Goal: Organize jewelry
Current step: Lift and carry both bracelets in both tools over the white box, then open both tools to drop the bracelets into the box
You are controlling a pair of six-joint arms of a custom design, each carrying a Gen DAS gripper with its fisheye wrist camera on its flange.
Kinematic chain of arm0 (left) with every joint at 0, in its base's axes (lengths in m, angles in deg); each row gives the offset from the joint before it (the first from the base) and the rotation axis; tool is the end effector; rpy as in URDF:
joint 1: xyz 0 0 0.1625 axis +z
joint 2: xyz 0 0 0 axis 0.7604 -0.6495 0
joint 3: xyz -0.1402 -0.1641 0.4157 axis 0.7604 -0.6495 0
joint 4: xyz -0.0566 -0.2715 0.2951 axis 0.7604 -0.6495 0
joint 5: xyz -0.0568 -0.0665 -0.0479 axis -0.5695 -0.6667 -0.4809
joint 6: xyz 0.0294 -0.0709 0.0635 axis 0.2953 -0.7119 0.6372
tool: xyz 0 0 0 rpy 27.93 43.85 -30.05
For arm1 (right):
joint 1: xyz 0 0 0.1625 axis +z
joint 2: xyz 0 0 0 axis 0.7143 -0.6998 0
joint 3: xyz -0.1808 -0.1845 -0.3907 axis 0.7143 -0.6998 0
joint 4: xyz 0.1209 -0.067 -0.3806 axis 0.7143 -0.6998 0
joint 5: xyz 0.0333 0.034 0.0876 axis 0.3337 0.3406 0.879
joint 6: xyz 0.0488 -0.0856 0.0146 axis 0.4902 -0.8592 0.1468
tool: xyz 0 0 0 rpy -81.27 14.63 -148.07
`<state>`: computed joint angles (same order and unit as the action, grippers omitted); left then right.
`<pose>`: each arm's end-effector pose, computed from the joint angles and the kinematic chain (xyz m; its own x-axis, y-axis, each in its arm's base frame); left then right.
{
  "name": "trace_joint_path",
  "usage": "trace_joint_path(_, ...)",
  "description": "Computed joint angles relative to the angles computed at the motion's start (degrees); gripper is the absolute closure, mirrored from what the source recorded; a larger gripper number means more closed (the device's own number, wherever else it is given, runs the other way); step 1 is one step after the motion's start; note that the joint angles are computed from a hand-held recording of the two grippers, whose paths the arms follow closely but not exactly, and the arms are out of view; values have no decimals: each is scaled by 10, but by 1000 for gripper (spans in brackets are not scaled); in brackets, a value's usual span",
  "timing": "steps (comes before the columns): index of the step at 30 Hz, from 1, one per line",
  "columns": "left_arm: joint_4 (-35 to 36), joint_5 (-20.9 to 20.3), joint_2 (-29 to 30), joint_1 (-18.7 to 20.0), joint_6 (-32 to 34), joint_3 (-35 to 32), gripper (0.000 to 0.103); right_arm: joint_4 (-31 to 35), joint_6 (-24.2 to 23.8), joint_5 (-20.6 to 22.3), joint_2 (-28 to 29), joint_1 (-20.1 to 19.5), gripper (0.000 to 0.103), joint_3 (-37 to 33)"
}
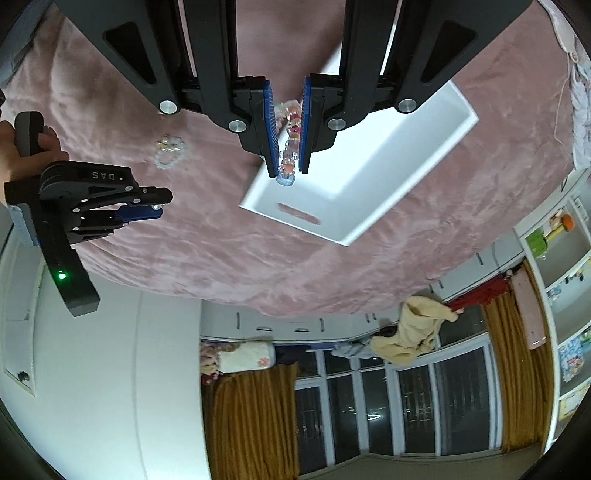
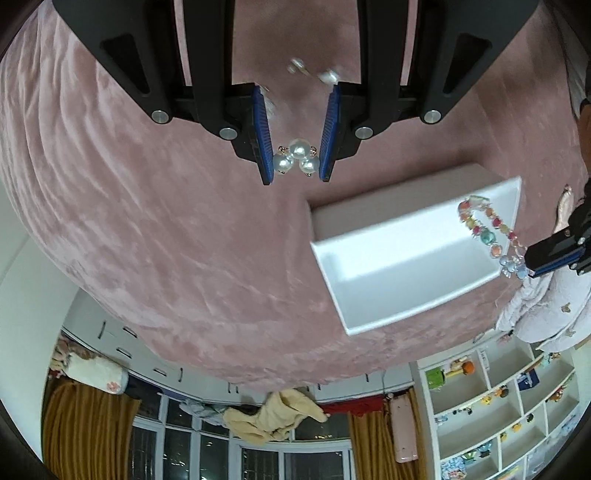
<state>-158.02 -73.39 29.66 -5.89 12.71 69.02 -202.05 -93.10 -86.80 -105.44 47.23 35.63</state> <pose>-0.3948 -0.6830 0.1442 -0.6387 0.0138 -0.7693 0.6244 0.5936 -0.5078 0.1464 -0.7807 0.3169 -0.5788 -0.6192 0.5306 -0.7824 0.6052 -0.1472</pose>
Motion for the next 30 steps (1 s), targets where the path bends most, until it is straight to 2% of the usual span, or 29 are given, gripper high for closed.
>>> trace_joint_path(9,15,37,-42,12,-19,28,87,43,25,8,47,36,78,-51)
trace_joint_path(16,41,43,-56,30,-55,38,87,73,42,5,84,57,78,-82)
trace_joint_path(22,80,34,-65,47,-101,46,87,163,119,32,118,66,78,-130)
trace_joint_path(27,104,28,-74,59,-143,59,87,209,175,26,153,71,78,-175)
trace_joint_path(30,108,26,-78,63,-153,64,87,210,198,17,161,70,78,-179)
